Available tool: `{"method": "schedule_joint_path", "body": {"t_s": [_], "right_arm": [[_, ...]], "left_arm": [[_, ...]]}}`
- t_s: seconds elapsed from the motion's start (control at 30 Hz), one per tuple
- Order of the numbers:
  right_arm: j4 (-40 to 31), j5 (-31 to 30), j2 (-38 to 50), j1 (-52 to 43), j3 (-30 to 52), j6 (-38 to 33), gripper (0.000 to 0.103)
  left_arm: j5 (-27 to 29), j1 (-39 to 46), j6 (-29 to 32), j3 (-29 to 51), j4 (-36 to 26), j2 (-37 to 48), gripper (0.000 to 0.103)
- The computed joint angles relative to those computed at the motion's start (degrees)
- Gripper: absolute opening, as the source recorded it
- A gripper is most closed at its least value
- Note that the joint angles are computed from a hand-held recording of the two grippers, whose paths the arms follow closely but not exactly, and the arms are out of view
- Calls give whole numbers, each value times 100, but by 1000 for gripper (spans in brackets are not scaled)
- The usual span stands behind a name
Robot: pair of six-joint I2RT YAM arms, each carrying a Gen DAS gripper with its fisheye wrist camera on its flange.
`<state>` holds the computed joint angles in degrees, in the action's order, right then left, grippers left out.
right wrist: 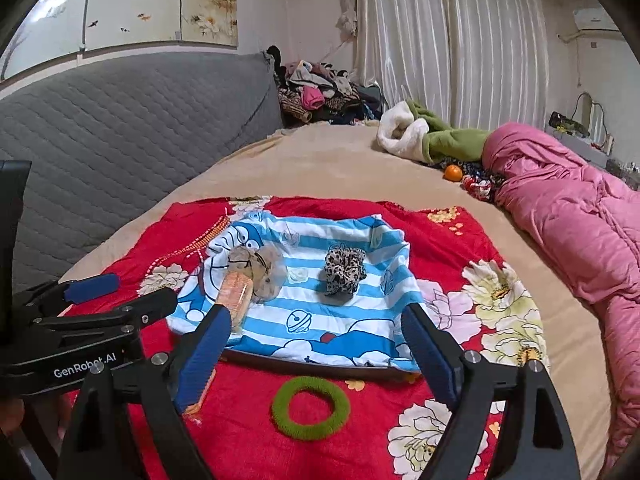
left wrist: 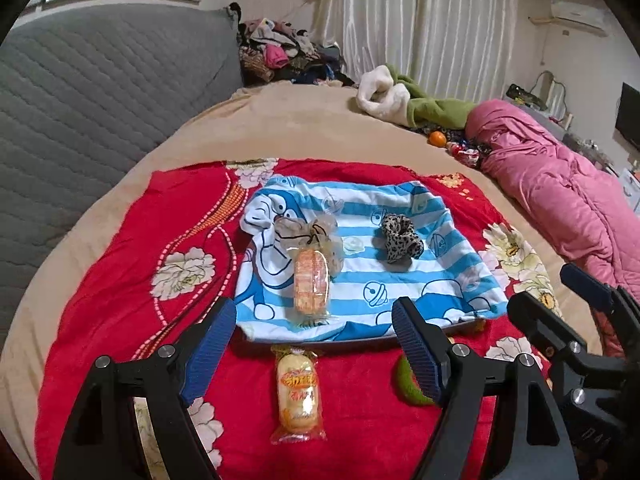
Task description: Organize objects
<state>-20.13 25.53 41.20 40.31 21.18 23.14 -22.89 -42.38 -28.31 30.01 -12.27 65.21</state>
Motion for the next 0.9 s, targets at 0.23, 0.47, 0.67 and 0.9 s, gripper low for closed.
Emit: {"method": "schedule_joint_path", "body": {"t_s": [0.23, 0.47, 0.67, 0.9], "right_arm": [[-1041, 954, -534, 1084, 319, 623, 89], [-2116, 2030, -548, 2469, 717, 1662, 89], [-3417, 2967, -47, 3913, 1165, 3350, 90], [-5135, 3448, 1076, 5483, 1539, 6182, 94]], "left_arm": [[-313, -338, -309, -204, -766, -912, 81], [-638, -736, -631, -348, -1582, -1740, 81], [-945, -1202, -1086, -487, -2276, -2357, 81], [-1303, -1853, -1750, -697, -2818, -2655, 81]]}}
